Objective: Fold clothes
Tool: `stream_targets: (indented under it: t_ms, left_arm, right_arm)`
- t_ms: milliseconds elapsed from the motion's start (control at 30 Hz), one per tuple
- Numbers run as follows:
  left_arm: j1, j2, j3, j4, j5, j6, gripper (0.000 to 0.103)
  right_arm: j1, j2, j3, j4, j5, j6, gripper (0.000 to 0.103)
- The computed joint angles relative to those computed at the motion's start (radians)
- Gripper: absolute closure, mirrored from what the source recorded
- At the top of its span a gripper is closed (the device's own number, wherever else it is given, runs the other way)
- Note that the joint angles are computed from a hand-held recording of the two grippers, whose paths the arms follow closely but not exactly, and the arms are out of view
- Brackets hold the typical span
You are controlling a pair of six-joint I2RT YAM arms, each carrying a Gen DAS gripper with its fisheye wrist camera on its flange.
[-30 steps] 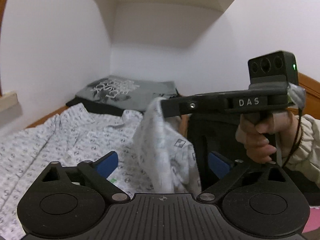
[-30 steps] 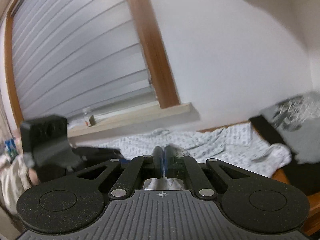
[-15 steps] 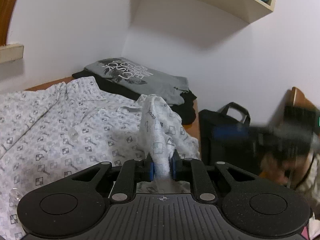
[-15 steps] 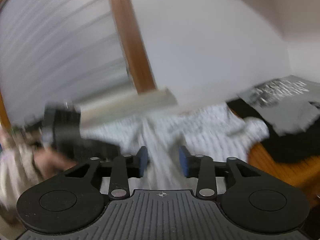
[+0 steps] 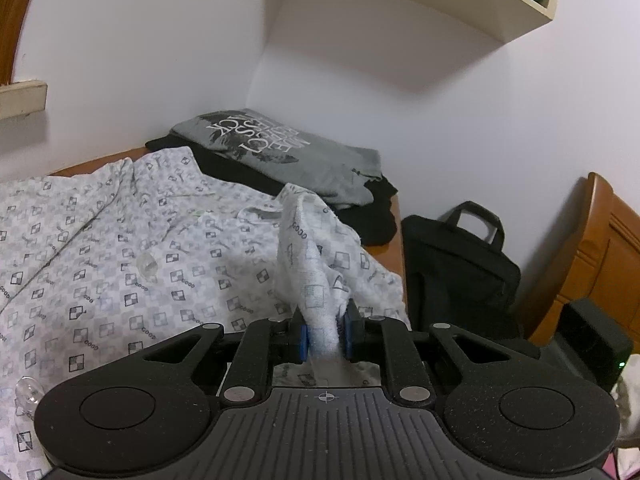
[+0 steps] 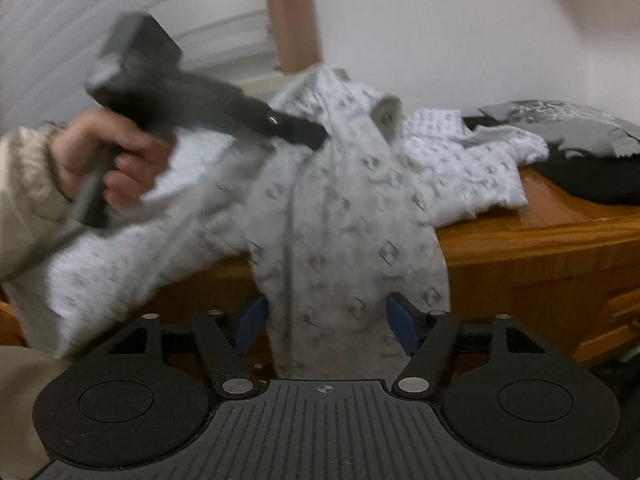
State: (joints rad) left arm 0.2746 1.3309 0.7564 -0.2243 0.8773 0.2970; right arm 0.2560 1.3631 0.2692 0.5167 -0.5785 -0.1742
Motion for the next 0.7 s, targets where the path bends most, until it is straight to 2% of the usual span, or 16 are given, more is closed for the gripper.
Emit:
stream_targets:
  t_ms: [33,67,100,233,267,300,367,433,600,700]
  left_arm:
    - [-0.001,-0.003,-0.001,-0.001,0.001,0.000,0.086]
    - [-0.004,-0.006,-0.002,0.000,-0.001,-0.001,0.086]
    - [-0.007,-0.008,-0.003,0.001,-0.004,-0.002,0.084]
    - [-0.005,-0.017,0.002,-0.038,0.007,0.032,0.081]
    - [0.004,-0.021,0.002,-0.052,0.025,0.044,0.072]
    - [0.013,-0.027,0.000,-0.063,0.040,0.048,0.055]
    - [0.029,-0.058,-0.012,-0.075,0.057,0.057,0.039]
    - [0.032,-0.092,-0.018,-0.094,0.052,0.091,0.038]
    - [0.046,-0.158,-0.037,-0.116,0.030,0.143,0.024]
    - [0.060,-0.168,-0.040,-0.124,0.016,0.162,0.024]
  right_arm:
    - [-0.004,0.013,0.008,-0.002,0.003,0.010,0.075]
    - [-0.028,0.024,0.020,-0.023,-0.029,0.001,0.088]
    - [-0.053,0.023,0.026,-0.044,-0.057,-0.016,0.095]
    - [-0.148,-0.085,0.053,-0.201,-0.121,-0.091,0.096]
    - [-0.178,-0.120,0.068,-0.261,-0.143,-0.113,0.096]
    - [-0.219,-0.163,0.081,-0.317,-0.164,-0.139,0.096]
    - [-0.319,-0.233,0.119,-0.426,-0.224,-0.190,0.096]
    - [-0.428,-0.309,0.162,-0.540,-0.261,-0.238,0.096]
    - [-0.708,-0.469,0.288,-0.820,-0.360,-0.379,0.096]
    - [-0.851,-0.520,0.362,-0.920,-0.432,-0.439,0.096]
